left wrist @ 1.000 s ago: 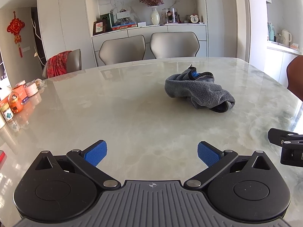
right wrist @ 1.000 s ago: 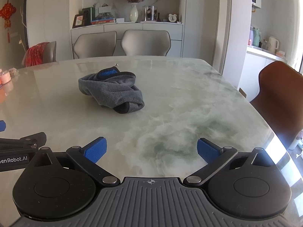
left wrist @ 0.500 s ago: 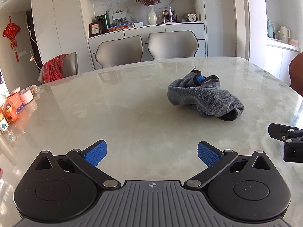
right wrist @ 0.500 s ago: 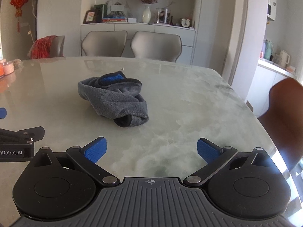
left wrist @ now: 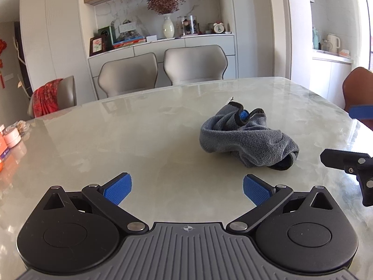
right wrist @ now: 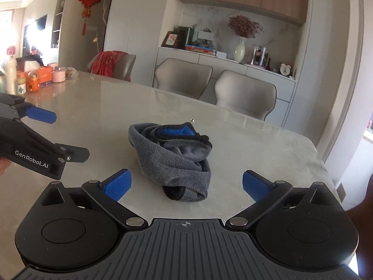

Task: Fold towel
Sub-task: 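Reach the right gripper to the towel and pinch its blue edge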

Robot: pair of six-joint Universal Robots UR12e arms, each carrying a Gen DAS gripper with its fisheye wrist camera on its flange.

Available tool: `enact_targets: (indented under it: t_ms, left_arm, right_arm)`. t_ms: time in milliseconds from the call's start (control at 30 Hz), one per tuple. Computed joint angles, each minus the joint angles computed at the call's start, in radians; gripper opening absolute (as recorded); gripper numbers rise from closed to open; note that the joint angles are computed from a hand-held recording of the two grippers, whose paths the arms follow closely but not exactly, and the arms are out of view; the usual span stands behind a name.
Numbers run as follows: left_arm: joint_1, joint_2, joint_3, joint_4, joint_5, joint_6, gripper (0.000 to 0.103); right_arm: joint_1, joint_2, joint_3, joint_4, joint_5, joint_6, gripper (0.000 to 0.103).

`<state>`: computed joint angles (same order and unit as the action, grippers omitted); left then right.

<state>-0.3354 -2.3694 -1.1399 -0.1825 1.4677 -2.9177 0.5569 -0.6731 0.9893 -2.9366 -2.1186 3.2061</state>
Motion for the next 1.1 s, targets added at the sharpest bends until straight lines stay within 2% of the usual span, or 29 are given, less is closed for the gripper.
enact_targets:
  t_ms: [100,233,267,400,567,667,733,900,1100]
  left_arm:
    - [0.000,-0.020,0.022,0.020,-0.019,0.039,0.103]
    - [0.000,-0.035,0.046,0.009,-0.036,0.068,0.103]
    - [0.002,-0.037,0.049,0.002,-0.046,0.064,0.103]
    - [0.013,-0.040,0.061,-0.043,-0.105,0.032,0.103]
    - [0.023,-0.043,0.068,-0.070,-0.146,0.014,0.103]
    - [0.028,-0.046,0.069,-0.067,-0.166,0.000,0.103]
    - [0.031,-0.047,0.071,-0.074,-0.180,-0.006,0.103]
    - [0.045,-0.054,0.082,-0.104,-0.242,-0.016,0.103]
    - [0.046,-0.065,0.090,-0.084,-0.247,-0.022,0.103]
  right_arm:
    - [-0.014,0.009,-0.025,0.013,0.027,-0.077,0.103]
    - [-0.035,0.015,-0.049,0.046,0.070,-0.103,0.103]
    - [-0.040,0.017,-0.058,0.066,0.070,-0.102,0.101]
    - [-0.059,0.032,-0.077,0.026,0.091,-0.141,0.096]
    - [-0.091,0.045,-0.126,0.128,0.207,-0.214,0.060]
    - [-0.093,0.082,-0.191,0.208,0.187,-0.312,0.032]
    - [-0.098,0.101,-0.225,0.246,0.198,-0.339,0.019]
    - [-0.108,0.151,-0.304,0.269,0.206,-0.381,0.018]
    - [-0.127,0.180,-0.369,0.318,0.266,-0.366,0.019]
